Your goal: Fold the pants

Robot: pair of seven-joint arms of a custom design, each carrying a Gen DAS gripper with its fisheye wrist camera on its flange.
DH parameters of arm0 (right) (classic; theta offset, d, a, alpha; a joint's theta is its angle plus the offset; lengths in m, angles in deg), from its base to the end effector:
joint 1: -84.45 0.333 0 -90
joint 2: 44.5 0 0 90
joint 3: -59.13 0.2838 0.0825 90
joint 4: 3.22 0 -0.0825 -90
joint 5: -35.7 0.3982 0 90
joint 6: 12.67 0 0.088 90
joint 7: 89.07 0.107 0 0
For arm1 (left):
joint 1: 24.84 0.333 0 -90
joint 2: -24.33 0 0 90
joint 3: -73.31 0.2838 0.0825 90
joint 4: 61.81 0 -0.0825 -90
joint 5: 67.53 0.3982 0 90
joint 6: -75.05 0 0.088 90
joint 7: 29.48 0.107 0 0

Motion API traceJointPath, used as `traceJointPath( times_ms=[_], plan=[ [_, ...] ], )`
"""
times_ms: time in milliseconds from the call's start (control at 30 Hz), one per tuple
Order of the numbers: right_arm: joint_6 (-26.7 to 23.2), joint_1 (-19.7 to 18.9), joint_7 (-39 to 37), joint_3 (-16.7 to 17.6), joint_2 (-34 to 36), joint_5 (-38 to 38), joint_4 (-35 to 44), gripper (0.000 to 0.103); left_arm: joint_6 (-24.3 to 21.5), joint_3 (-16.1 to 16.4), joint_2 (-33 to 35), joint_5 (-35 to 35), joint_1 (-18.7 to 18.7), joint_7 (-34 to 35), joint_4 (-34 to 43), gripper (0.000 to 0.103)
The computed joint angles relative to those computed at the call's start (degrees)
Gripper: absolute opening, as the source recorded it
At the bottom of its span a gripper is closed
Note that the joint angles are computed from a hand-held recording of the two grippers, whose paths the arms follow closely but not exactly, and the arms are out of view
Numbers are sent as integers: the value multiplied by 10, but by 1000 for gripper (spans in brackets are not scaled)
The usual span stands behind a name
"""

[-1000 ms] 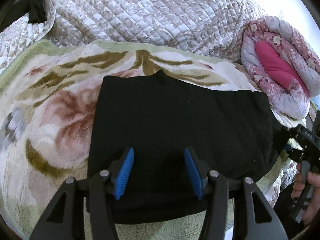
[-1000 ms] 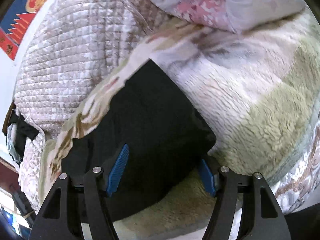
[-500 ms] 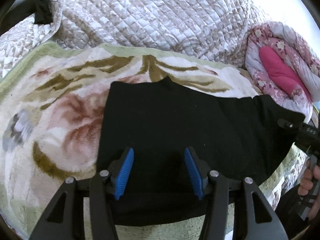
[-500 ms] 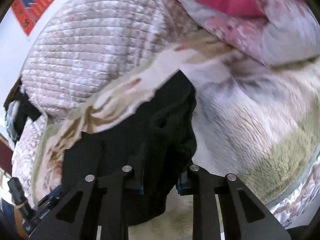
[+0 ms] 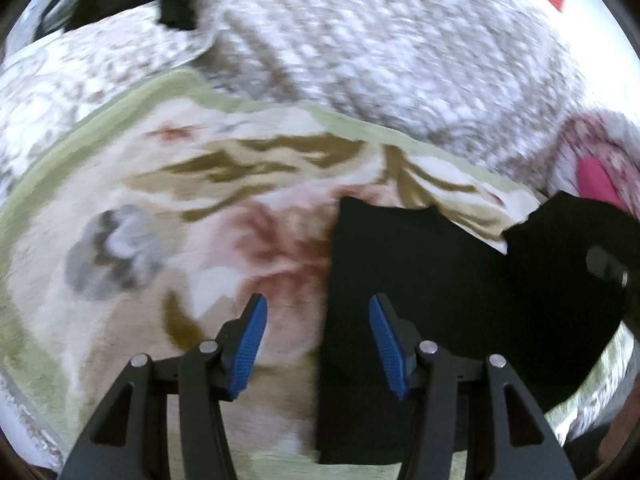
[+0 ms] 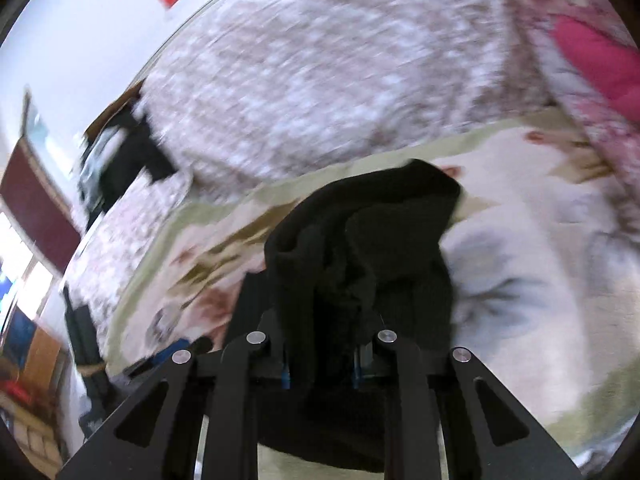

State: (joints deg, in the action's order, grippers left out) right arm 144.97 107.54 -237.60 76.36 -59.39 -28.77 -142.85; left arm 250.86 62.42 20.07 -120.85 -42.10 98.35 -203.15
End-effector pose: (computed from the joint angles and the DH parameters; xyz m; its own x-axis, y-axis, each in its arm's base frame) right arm 0.3580 0.3525 0.3997 -0.2307 -0.8704 -0.4350 -0.6099 0.4776 -0.6323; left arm 0.4754 -0.1814 0.3366 -0.3085 -0.9296 0.2016 -0.7780 0.1246 -0.6158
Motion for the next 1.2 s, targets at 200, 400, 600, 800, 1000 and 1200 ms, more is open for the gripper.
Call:
traceJointPath(
  times_ms=[200,400,600,800,1000,1200],
  plan=[
    [69,31,-105,-31,165,46,100,20,-11,3,7,67,27,-80,-1,56],
    [42,69,-130,-59,162,56,116,20,-16,6,3,83,31,-107,-5,56],
    [49,84,-181,-69,214,82,166,28,-17,11,0,62,30,-99,-4,56],
    [126,113,-111,-109,226,-11,175,55,-19,15,0,40,32,-88,-1,56],
    [102,113,179,-105,156,-299,142,55,-33,21,-5,-67,20,6,12,56],
    [100,76,-40,-76,167,-40,77,37,-102,15,-14,-164,14,125,27,62]
  ],
)
